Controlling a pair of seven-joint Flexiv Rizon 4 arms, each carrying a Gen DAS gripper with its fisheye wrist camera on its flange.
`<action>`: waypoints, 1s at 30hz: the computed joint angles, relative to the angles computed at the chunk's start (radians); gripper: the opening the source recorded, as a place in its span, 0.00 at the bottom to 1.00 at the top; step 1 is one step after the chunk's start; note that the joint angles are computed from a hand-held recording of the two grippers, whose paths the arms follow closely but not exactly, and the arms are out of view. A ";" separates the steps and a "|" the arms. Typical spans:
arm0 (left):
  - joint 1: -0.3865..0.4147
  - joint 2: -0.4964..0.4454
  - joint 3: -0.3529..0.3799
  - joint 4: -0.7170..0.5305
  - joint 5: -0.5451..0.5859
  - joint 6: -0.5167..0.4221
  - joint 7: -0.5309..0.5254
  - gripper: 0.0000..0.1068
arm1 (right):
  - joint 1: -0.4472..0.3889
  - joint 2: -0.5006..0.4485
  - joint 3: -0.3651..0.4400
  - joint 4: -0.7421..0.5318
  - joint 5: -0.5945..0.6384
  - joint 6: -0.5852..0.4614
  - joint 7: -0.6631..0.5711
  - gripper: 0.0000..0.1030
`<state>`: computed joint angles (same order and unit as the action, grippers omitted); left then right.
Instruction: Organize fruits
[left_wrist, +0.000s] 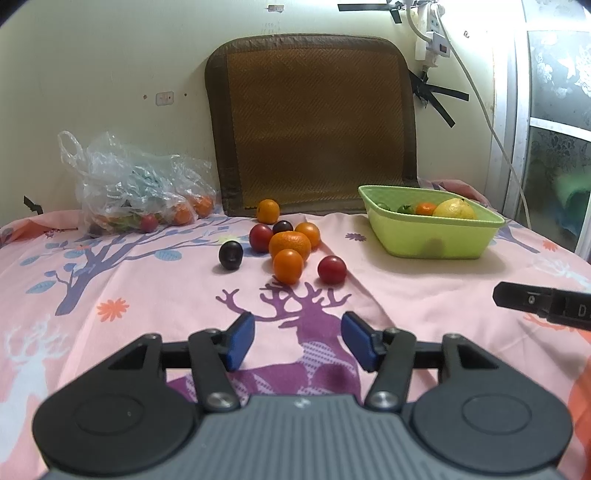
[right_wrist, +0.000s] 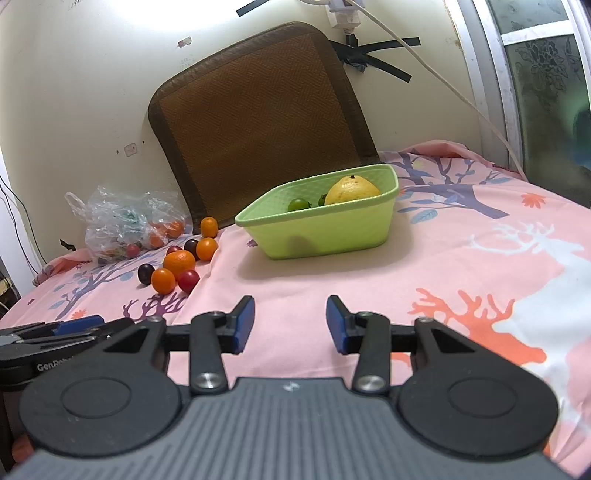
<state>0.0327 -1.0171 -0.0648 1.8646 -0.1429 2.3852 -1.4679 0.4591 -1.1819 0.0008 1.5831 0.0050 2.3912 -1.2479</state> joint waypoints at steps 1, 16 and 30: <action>-0.003 -0.001 0.003 0.000 -0.004 0.006 0.001 0.52 | 0.002 0.000 -0.001 0.000 0.005 -0.001 -0.001 0.44; -0.102 -0.061 0.050 0.000 -0.158 0.269 0.093 0.96 | 0.009 0.002 -0.003 0.000 0.021 -0.005 -0.007 0.44; -0.083 -0.063 0.005 0.006 -0.199 0.286 0.122 0.96 | 0.015 0.002 -0.005 -0.001 0.034 -0.004 -0.009 0.44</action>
